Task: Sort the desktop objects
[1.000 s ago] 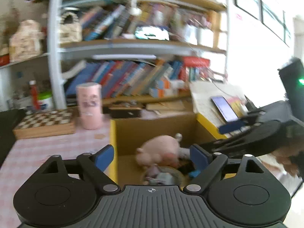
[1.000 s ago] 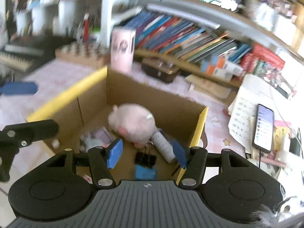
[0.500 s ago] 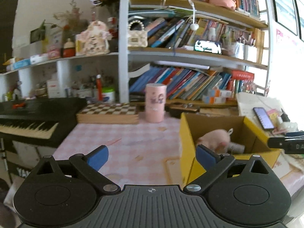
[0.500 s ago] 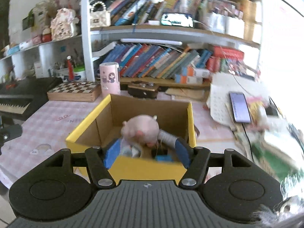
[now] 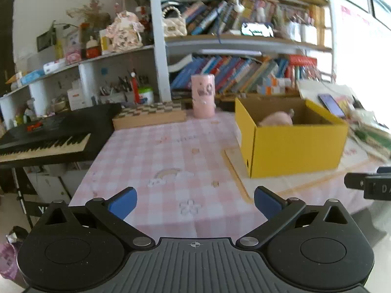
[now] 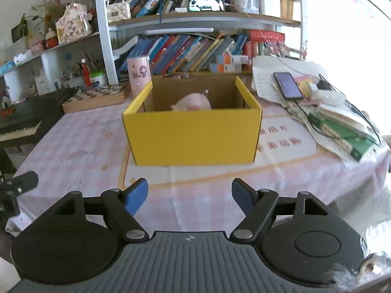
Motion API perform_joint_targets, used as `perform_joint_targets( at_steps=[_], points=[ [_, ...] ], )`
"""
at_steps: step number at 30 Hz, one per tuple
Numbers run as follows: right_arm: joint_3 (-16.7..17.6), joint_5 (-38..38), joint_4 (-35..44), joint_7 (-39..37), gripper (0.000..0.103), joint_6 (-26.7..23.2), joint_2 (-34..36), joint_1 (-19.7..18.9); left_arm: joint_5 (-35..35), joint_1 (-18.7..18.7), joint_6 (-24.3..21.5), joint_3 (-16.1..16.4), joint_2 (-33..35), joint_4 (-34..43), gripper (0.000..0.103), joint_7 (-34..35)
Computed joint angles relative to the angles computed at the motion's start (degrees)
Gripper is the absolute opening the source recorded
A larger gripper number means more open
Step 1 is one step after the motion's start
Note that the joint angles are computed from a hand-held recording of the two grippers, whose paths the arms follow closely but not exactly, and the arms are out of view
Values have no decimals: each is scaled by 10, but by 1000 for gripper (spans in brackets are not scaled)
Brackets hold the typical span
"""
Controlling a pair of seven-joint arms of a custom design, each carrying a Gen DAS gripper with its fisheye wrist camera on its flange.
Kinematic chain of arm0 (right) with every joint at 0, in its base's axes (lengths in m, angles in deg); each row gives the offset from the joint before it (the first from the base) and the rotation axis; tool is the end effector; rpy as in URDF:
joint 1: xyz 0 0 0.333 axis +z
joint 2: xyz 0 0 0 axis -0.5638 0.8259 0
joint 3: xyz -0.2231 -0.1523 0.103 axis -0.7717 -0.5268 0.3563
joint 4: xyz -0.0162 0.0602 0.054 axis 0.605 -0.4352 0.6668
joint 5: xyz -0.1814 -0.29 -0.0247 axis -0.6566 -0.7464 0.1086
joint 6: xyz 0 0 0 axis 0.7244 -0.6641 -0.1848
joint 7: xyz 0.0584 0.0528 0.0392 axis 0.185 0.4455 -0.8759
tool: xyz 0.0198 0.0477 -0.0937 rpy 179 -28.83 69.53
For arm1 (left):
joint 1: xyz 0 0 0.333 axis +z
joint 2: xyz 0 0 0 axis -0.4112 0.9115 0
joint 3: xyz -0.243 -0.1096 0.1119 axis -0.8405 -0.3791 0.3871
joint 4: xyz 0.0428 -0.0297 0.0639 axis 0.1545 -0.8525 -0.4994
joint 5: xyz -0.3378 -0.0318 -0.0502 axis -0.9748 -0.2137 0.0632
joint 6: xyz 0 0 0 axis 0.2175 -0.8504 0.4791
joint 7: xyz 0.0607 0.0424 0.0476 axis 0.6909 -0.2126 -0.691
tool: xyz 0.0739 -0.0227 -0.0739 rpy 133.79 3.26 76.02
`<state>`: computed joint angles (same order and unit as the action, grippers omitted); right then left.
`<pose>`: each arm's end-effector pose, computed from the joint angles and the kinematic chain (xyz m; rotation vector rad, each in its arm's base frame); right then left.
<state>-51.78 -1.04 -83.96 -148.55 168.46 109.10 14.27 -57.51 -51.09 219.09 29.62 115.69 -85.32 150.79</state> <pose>0.5375 0.4509 0.4411 -1.1084 2.1359 -1.0674 0.6560 -0.3589 0.4411 -1.0508 2.0811 -1.1254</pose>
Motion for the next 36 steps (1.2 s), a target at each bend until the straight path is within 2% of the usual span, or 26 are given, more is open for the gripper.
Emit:
perform_joint_targets(
  at_steps=[6,13,19,26,30,36],
  points=[
    [-2,18,73,-21,86,-56,45,26,-13,23,24,-24,-49,-90,103,28],
    [-11,44,120,-38,91,-69,76,42,-20,18,25,2,-75,-134,103,5],
    [-25,72,196,-74,95,-90,123,51,-10,7,32,26,-90,-158,103,-19],
    [-49,98,263,-106,101,-112,162,60,-5,16,33,15,-97,-170,103,-15],
    [-56,105,263,-105,103,-111,163,63,-7,32,29,-9,-99,-174,103,10],
    [-59,111,262,-102,103,-112,162,64,-18,38,20,-19,-97,-170,103,28]
  ],
)
